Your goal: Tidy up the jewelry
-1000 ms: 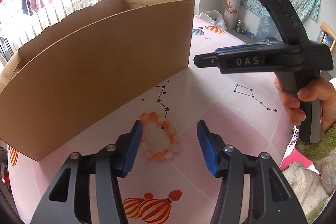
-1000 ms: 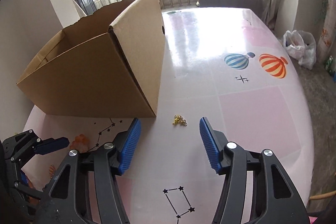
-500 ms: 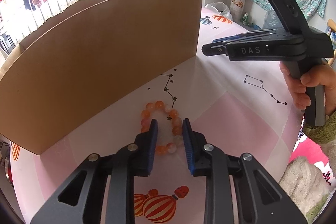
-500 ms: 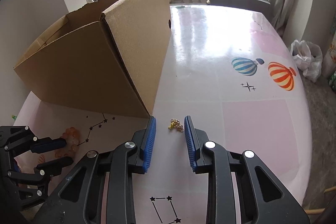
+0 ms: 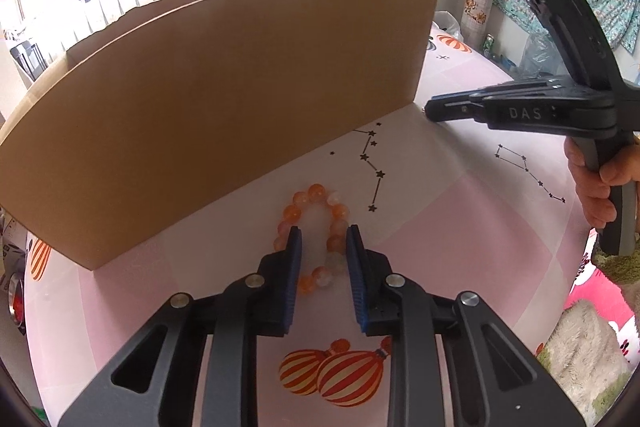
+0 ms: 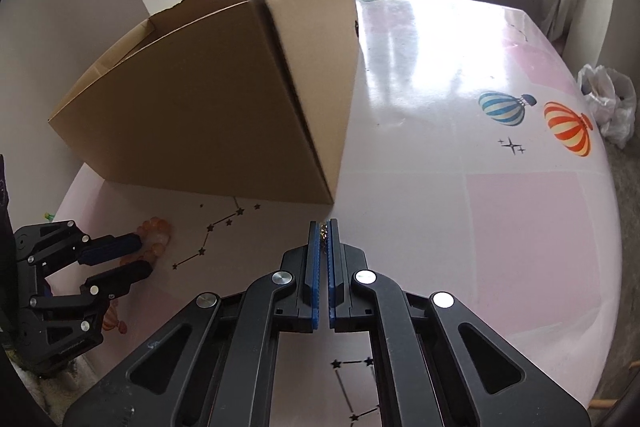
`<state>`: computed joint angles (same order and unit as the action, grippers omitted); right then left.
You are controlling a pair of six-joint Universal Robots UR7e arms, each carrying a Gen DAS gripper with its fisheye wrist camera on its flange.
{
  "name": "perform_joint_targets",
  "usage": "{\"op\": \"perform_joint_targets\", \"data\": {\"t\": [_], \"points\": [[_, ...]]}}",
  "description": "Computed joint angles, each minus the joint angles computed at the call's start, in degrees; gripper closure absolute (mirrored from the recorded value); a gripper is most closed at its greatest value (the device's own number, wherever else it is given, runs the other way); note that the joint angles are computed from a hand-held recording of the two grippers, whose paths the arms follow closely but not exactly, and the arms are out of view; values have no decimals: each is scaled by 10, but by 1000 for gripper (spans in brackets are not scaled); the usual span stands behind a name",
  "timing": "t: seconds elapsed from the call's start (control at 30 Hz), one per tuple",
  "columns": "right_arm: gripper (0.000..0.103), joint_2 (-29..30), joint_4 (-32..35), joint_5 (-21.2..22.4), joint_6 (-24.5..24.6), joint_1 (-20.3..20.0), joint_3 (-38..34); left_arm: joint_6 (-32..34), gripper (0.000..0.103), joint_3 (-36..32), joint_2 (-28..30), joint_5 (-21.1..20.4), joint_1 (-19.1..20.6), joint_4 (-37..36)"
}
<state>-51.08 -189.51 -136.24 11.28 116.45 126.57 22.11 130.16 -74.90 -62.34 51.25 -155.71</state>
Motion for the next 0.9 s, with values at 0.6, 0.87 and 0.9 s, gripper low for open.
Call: {"op": "perform_joint_targets", "data": {"t": [0.6, 0.87, 0.9], "points": [[94, 69, 30, 76, 42, 54, -54, -38, 75, 10, -63, 6, 46, 16], [81, 25, 52, -41, 132, 62, -15, -25, 66, 4, -34, -18, 45, -11], [81, 25, 59, -53, 138, 61, -17, -21, 65, 5, -31, -14, 43, -17]]}}
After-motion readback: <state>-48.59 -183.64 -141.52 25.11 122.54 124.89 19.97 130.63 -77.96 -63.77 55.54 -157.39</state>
